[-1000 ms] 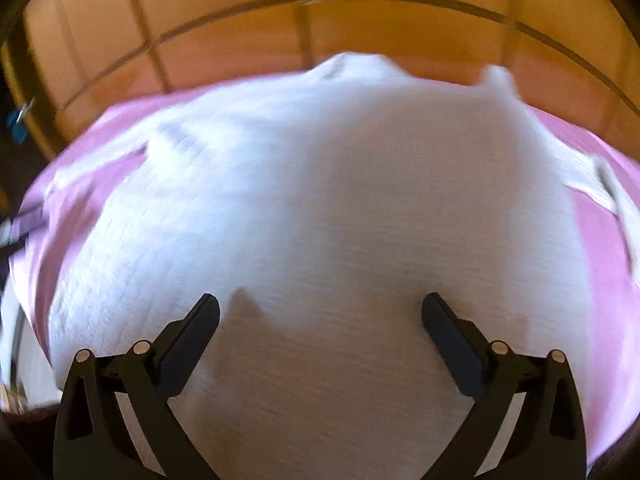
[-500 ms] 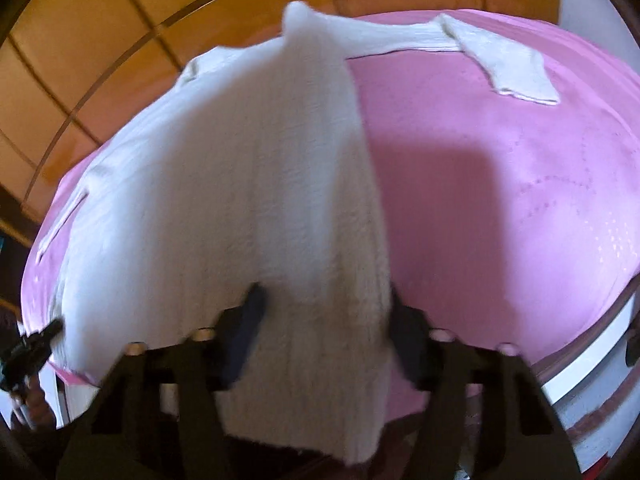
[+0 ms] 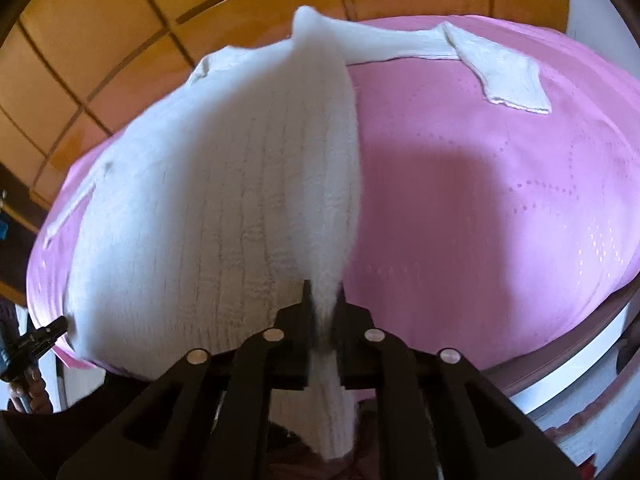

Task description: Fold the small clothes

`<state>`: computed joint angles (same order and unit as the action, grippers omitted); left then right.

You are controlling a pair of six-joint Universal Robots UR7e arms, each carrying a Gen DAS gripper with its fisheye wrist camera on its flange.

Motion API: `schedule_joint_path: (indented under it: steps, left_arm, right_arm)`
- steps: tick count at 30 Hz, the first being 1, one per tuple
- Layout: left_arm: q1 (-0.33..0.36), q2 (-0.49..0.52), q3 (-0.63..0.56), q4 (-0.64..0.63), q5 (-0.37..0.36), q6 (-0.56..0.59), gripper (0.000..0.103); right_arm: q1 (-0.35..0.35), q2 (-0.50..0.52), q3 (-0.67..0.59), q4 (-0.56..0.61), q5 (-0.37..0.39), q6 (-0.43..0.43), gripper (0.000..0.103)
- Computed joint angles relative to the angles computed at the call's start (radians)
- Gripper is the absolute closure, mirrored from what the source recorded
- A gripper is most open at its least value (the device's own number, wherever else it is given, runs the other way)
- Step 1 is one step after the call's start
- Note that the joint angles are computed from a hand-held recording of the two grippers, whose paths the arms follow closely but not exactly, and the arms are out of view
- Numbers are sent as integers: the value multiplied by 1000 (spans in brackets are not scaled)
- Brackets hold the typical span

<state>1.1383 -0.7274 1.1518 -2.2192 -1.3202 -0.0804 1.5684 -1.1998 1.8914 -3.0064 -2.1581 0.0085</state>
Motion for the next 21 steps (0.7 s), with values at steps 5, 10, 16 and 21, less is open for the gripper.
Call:
schedule_joint_path:
  steps: [5, 10, 16, 21]
  left_arm:
    - [-36, 52, -66, -108, 78, 72, 54]
    - [-54, 156, -188, -66, 92, 93, 54]
    - [-79, 255, -300, 5, 82, 146, 54]
    - [-92, 303, -353, 83, 120, 188, 54]
  right_arm:
    - [-5, 8, -35, -145, -119, -6, 51]
    - [-25, 115, -185, -352, -280, -197, 43]
    - [-94, 242, -415, -311, -370, -316, 44]
    - [-137, 271, -520, -260, -431, -340, 96]
